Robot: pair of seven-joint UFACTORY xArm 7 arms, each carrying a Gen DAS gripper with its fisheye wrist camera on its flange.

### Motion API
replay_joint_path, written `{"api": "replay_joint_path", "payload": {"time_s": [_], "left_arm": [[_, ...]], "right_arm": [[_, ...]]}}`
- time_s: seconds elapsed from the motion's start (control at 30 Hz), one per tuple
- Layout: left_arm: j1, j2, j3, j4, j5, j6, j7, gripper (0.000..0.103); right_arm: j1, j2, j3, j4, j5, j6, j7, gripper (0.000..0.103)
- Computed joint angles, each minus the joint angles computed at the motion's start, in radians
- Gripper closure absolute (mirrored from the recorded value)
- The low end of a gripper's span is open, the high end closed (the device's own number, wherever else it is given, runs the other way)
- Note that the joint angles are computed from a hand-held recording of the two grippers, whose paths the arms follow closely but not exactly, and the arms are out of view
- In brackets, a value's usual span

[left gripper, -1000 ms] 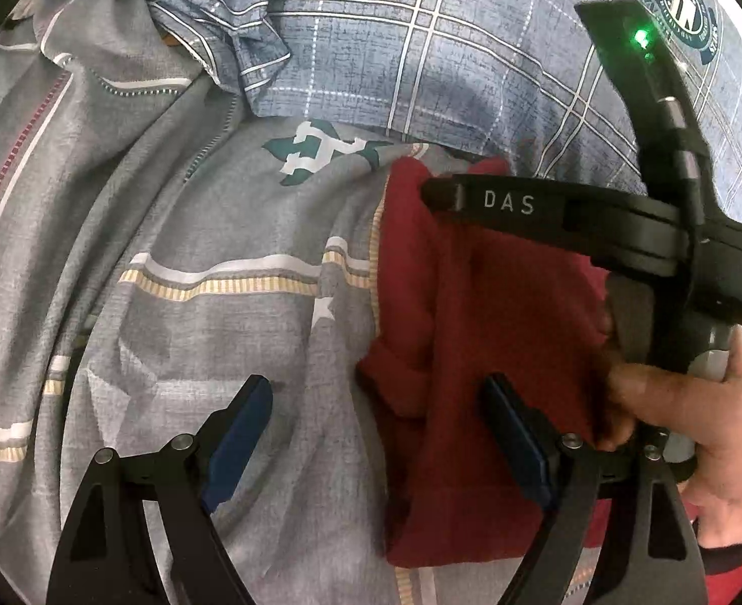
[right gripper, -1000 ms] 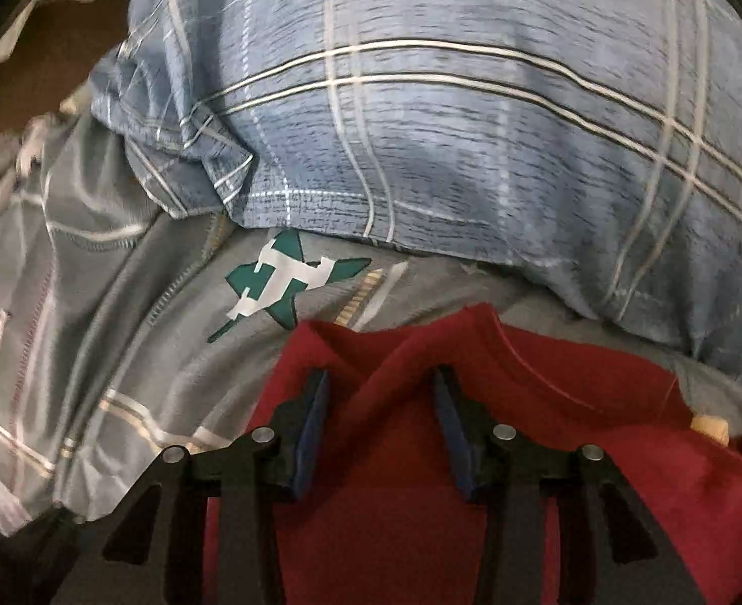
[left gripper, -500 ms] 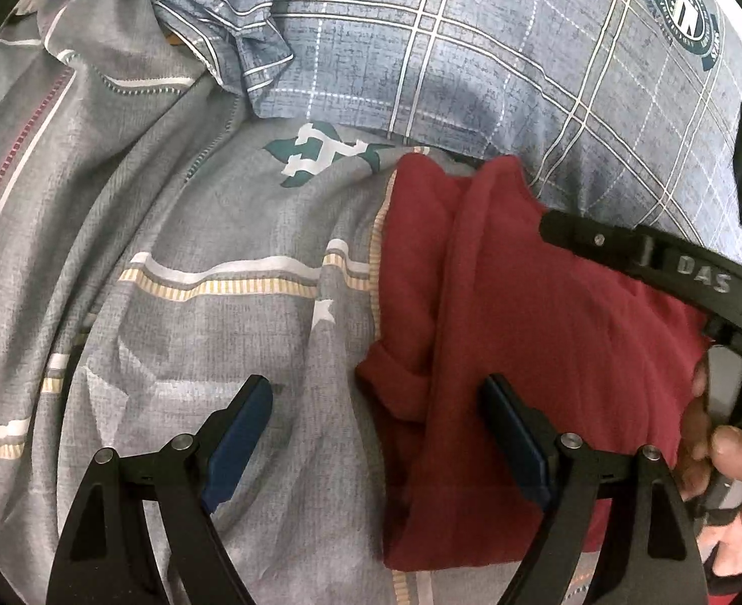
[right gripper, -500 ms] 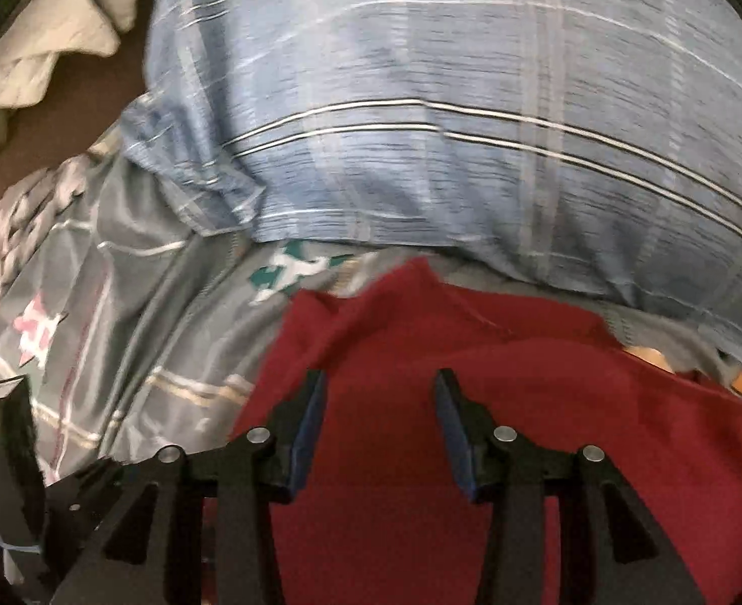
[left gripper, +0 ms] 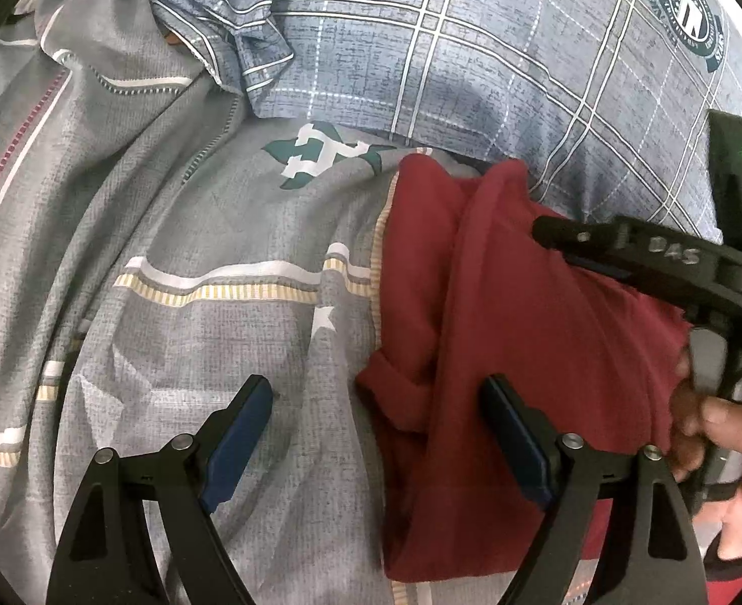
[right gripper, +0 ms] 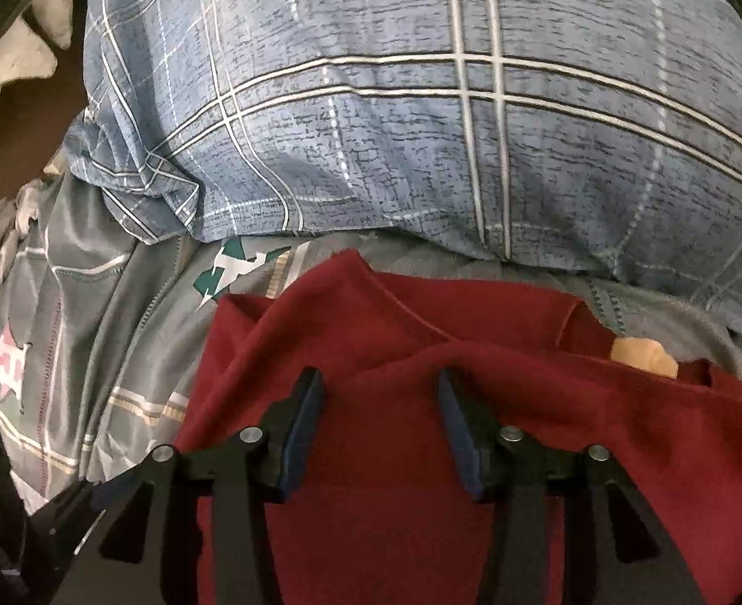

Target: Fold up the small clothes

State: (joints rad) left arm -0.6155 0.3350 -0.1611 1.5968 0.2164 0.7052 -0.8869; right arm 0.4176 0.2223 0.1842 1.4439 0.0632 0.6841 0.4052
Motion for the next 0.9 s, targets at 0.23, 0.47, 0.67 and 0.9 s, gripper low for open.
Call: {"api": "replay_joint_path", "payload": {"time_s": [0.23, 0.47, 0.67, 0.9], "left_arm": [[0.000, 0.001, 0.001, 0.001, 0.001, 0.001, 0.000, 0.017], [-0.005, 0.004, 0.002, 0.005, 0.009, 0.005, -0.006, 0.017], [0.005, 0.001, -0.003, 0.000, -0.013, -0.002, 0.006, 0.017], [0.003, 0.003, -0.001, 0.004, -0.012, 0.002, 0.004, 0.017]], "right_arm": [[0.003, -0.097, 0.014, -0.085, 0.016, -0.047, -0.009, 0.050], [0.016, -0.098, 0.022, -0.124, 0.006, -0.036, -0.024, 0.040], [0.014, -0.103, 0.029, -0.105, 0.048, -0.021, -0.043, 0.037], [0.026, -0.092, 0.026, -0.114, 0.007, -0.033, -0.039, 0.032]]}}
